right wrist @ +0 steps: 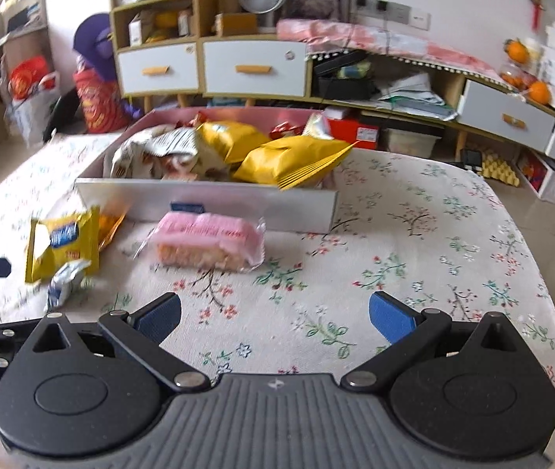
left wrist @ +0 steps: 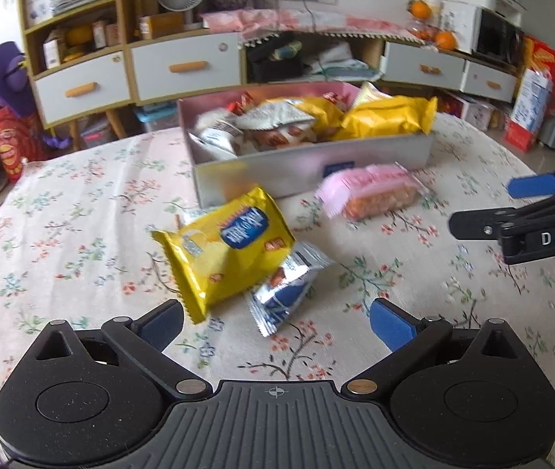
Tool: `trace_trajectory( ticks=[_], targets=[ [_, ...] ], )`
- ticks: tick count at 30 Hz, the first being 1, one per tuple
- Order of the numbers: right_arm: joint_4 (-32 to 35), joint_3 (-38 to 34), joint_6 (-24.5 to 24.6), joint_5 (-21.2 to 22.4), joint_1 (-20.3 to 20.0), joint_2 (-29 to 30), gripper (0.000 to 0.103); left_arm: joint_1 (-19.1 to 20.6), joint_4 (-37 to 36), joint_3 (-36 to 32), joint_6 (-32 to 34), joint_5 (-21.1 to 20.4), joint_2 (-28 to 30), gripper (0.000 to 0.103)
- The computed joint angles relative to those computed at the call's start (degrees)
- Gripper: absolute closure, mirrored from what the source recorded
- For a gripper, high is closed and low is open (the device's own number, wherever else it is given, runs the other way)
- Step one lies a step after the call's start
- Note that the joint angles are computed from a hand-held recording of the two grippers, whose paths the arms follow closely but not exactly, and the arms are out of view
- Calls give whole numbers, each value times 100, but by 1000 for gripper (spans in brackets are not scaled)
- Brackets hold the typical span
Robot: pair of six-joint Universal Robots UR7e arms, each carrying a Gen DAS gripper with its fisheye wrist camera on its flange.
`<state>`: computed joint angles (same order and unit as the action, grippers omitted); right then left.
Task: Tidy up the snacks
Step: 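Withdraw both open tools from the box toward the remaining table snacks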
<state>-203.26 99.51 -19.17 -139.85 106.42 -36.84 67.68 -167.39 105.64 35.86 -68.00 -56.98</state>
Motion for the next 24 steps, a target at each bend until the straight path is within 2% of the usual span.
trace_trajectory(
  ticks=[7,11,18,22,24],
  targets=[
    [114,13,-78,112,-68,-3,1,150,390,-207,10,-367,80,3],
    [191,-51,-115,79,-134,35,0,214,330,-276,68,-515,157,3],
    [406,-179,-158,285,-262,76,0,313,155,-296,462,-818,232,13],
    [440,-254,-33,460,-296,130,0,347,135,-303,566,-947,225,22],
    [428,-290,90,504,-296,157,0,364,214,-319,581,-993,202,23]
  ],
)
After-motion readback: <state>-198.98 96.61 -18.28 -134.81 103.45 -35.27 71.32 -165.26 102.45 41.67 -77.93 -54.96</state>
